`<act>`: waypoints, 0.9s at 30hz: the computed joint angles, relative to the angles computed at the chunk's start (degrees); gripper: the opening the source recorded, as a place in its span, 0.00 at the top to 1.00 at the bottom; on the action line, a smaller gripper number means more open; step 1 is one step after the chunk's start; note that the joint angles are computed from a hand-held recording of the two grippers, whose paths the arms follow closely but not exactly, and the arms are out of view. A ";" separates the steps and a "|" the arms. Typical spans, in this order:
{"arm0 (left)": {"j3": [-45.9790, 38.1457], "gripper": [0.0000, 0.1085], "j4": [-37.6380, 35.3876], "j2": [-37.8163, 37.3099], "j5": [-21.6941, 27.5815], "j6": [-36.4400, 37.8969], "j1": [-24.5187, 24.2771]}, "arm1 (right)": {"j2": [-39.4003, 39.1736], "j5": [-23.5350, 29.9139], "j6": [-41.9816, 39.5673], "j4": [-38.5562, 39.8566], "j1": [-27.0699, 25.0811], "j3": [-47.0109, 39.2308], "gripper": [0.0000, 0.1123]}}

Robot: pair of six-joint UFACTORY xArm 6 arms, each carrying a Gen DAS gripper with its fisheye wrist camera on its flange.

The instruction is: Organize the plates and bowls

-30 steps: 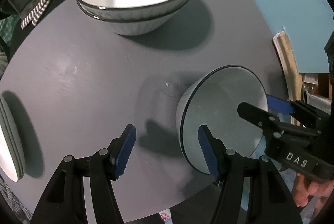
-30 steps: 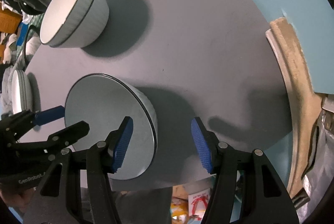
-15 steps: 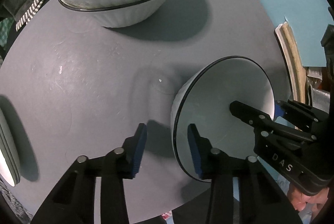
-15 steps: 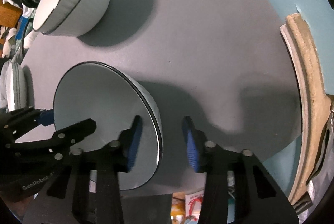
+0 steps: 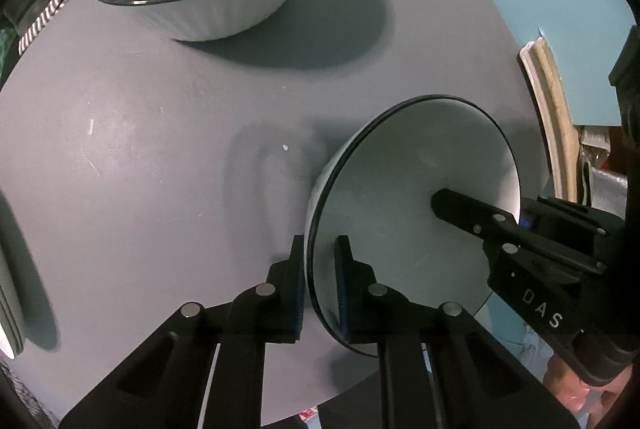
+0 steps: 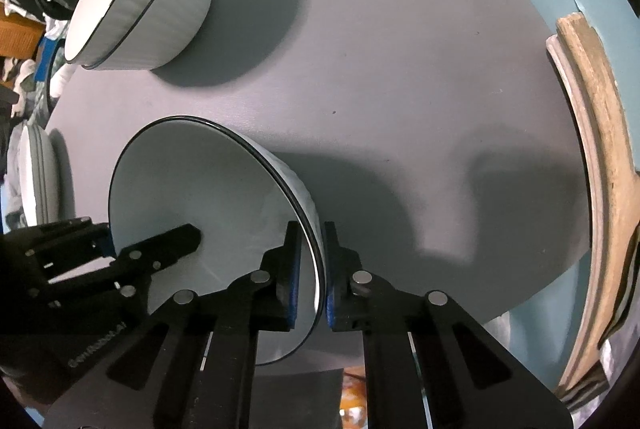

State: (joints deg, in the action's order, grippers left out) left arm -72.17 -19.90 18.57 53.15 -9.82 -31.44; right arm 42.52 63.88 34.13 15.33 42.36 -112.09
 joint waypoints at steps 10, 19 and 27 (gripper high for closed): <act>0.78 0.90 0.30 -0.36 -0.75 0.01 -0.12 | 1.66 3.20 1.90 -1.00 0.68 -4.07 0.94; 2.31 0.90 4.10 -2.92 -1.24 -1.33 -0.35 | 6.90 7.25 2.23 -2.17 0.60 -13.94 0.94; 2.54 0.90 5.80 -4.92 -1.45 -3.35 0.13 | 10.34 10.87 1.85 -2.30 0.21 -22.20 0.94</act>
